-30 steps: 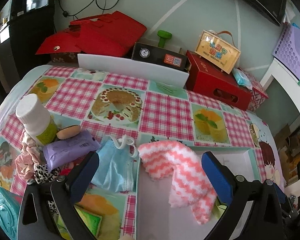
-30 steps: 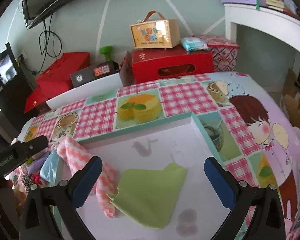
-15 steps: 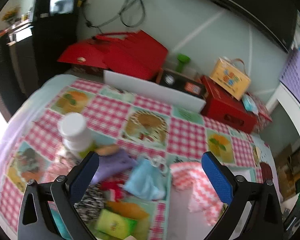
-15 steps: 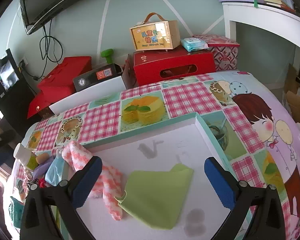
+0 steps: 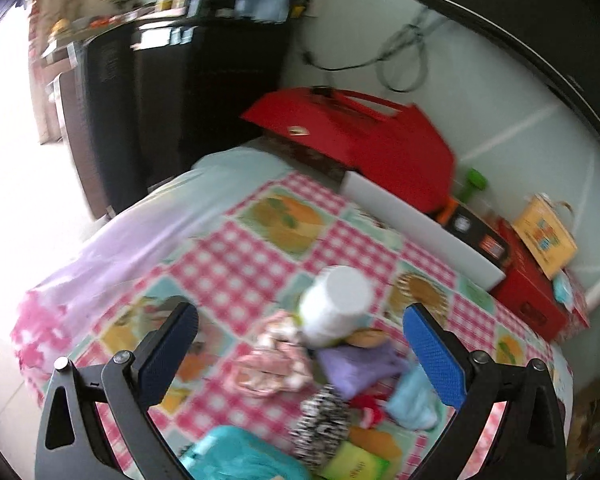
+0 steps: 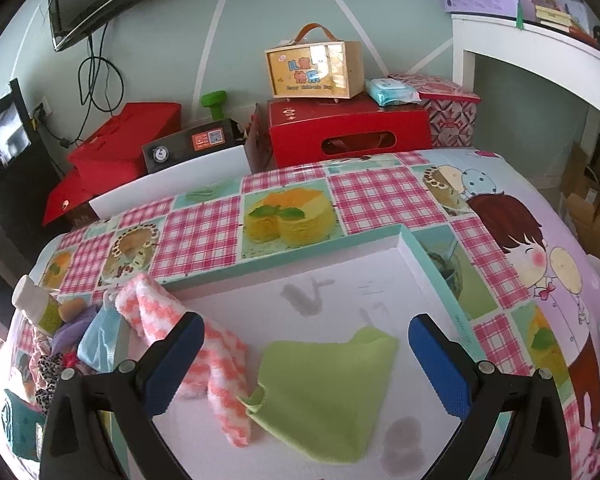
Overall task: Organize soft objects
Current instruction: 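Withdraw the left tool from the tray back toward the pile, then grasp the crumpled pink floral cloth with left tool while right tool reaches blue mask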
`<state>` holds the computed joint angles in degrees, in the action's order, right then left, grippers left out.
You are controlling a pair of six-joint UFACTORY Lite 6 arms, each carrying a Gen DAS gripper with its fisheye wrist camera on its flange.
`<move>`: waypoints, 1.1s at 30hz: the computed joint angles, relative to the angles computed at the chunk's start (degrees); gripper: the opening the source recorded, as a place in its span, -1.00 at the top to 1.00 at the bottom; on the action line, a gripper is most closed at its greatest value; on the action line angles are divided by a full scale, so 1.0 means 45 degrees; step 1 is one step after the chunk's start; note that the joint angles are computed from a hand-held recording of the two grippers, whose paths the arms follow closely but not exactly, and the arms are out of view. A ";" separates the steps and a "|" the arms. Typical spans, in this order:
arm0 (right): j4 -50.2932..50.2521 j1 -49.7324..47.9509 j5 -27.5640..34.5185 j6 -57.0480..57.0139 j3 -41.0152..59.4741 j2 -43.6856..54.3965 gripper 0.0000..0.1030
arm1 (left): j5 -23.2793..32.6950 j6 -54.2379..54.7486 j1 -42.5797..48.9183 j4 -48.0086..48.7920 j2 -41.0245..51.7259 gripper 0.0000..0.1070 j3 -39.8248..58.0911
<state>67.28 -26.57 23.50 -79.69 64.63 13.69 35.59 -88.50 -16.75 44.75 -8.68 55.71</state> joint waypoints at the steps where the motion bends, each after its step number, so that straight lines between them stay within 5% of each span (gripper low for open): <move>1: 0.0173 0.0108 -0.0131 -0.0192 -0.0126 -0.0098 -1.00 | -0.0260 0.0289 0.0456 -0.0325 -0.0216 -0.91 -0.0328; 22: -0.0745 0.5198 -0.1450 0.0425 -0.2533 -0.2086 -1.00 | -0.2737 0.6319 0.4403 -0.5377 0.0190 -0.91 -0.1882; 28: -0.4117 0.6773 -0.2100 0.3933 -0.2294 -0.1749 -1.00 | -0.3316 0.8585 0.4990 -0.7388 0.0567 -0.91 -0.1935; 33: -0.6782 0.7375 -0.0978 0.6791 -0.1067 -0.0989 -1.00 | -0.3598 1.1223 0.5536 -0.9597 0.0919 -0.91 -0.1751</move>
